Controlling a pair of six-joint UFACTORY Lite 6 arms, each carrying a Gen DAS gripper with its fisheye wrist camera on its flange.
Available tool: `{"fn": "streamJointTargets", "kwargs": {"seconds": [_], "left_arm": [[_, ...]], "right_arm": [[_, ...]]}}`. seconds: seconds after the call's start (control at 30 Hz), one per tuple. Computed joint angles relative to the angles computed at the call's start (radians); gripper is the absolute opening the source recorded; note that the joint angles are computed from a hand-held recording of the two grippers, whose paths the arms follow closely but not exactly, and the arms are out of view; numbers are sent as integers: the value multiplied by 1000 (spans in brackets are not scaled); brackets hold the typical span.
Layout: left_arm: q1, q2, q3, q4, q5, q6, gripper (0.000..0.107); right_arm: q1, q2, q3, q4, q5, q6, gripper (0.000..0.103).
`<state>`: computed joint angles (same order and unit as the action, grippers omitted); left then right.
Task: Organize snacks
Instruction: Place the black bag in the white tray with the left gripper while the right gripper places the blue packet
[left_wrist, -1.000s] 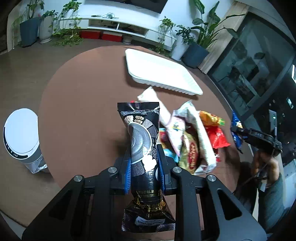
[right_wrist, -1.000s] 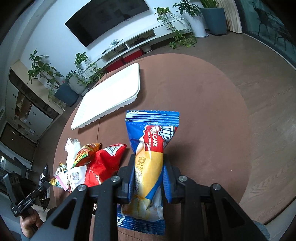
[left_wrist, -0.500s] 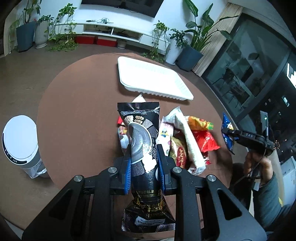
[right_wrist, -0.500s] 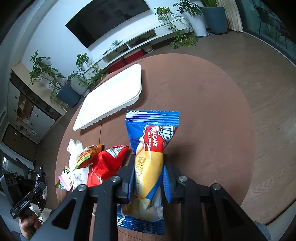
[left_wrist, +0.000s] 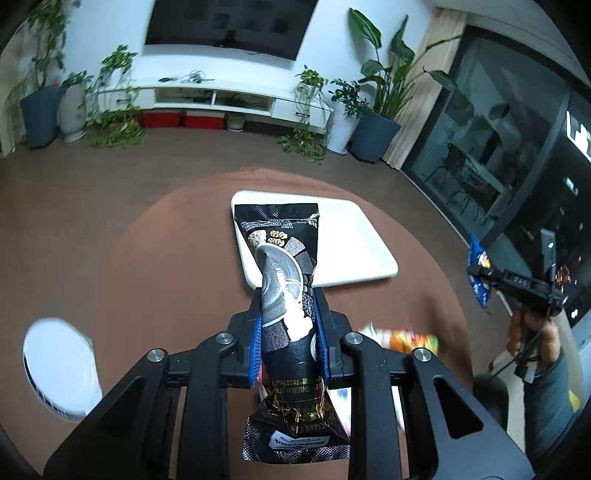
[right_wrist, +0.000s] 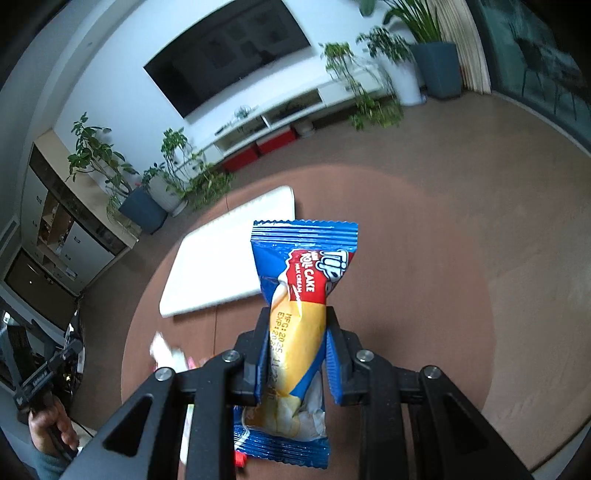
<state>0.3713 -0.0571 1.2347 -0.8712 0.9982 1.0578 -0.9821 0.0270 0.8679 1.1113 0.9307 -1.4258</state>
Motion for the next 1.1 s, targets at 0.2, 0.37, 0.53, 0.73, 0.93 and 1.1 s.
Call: {"fn": "streamJointTargets", "kwargs": {"seconds": [0.2, 0.37, 0.53, 0.73, 0.93, 1.1], "left_arm": [[-191, 342, 366, 127, -89, -193, 21], [-305, 608, 629, 262, -120, -352, 21], [-398, 821, 829, 378, -128, -472, 21], [-461, 943, 910, 467, -155, -544, 21], [-497, 1098, 1073, 542, -122, -633, 22], [-530, 1119, 1060, 563, -167, -664, 24]], "right_arm": [[264, 137, 234, -16, -120, 151, 28], [462, 359, 443, -114, -232, 295, 28], [581, 608, 671, -242, -295, 448, 28], [635, 783, 845, -357, -320, 551, 28], [660, 891, 942, -482, -357, 658, 28], [664, 902, 930, -480, -382, 637, 28]]}}
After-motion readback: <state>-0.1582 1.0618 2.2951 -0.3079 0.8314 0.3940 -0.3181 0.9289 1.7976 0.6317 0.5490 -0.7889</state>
